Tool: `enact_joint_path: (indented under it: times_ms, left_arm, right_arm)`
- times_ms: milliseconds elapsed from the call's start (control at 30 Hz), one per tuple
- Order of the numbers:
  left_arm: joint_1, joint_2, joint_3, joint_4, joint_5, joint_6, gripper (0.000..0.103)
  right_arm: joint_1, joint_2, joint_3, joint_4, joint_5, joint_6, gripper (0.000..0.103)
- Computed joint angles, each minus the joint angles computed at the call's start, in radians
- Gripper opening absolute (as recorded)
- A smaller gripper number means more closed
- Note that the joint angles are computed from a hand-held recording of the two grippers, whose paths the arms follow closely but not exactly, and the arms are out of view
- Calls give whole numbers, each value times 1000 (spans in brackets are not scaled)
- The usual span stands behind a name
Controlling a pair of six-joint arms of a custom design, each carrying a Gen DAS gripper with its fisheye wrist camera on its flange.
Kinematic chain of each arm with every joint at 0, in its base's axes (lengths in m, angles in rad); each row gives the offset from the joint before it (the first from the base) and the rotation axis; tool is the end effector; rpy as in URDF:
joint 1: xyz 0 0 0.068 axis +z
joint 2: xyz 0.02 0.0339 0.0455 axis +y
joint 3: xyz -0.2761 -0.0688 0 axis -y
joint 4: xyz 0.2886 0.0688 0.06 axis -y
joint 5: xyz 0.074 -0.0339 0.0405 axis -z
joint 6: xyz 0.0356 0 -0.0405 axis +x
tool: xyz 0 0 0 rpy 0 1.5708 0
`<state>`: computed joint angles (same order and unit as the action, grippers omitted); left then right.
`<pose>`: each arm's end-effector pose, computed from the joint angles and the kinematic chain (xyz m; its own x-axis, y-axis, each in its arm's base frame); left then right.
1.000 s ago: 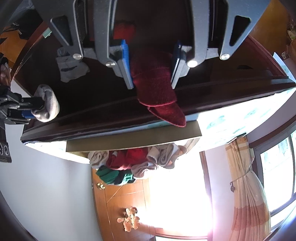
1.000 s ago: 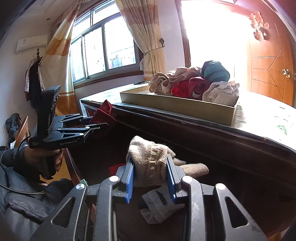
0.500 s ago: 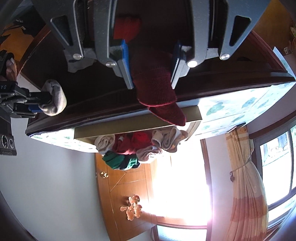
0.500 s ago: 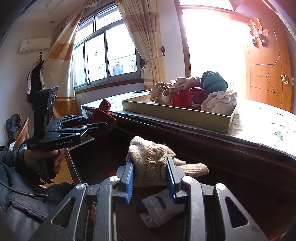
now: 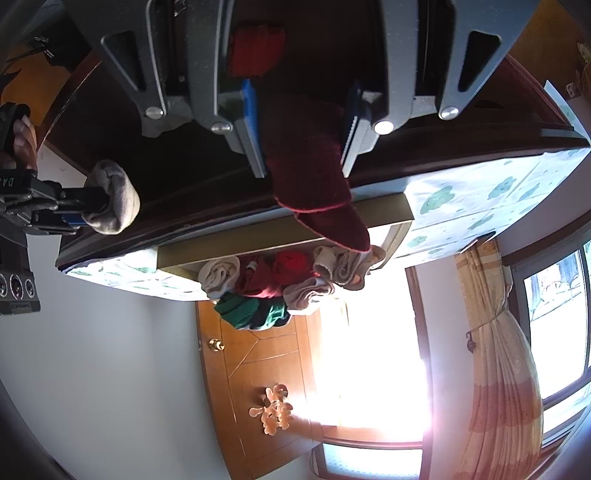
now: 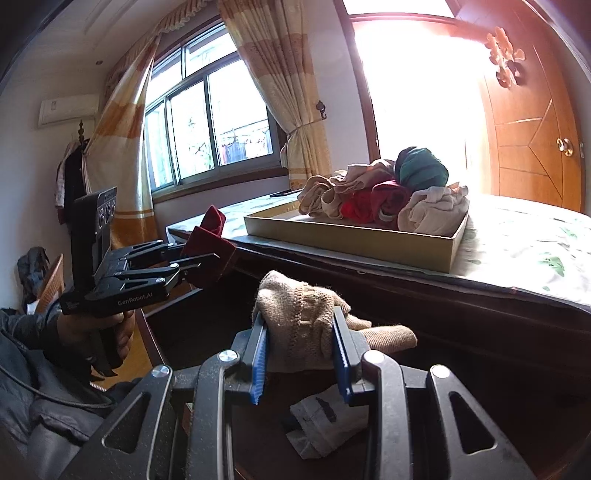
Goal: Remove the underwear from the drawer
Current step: 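Lift the beige sock and dark red sock up out of the drawer, then carry both held socks over the cardboard tray lid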
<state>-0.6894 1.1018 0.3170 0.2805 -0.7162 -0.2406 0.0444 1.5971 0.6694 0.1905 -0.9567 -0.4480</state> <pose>0.1924 -0.1283 0.1496 -0.3708 0.0727 -0.9259 -0.0536 0.9936 0.0995 0.3167 0.0432 0.1310 -0.3324 -0.2646 -0.9053 -0.8588 0.4817 0.1745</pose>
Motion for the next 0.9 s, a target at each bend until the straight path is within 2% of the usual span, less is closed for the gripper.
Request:
enact_joint_path:
  times_ms: [500,900]
  left_arm:
    - [25,3,80,-62,63,50,36]
    - [64,56,231,-143,181,113,36]
  right_arm:
    - [-6,-41,34,-73,-2,-1,33]
    - [23,-53,154,-154,83,29,33]
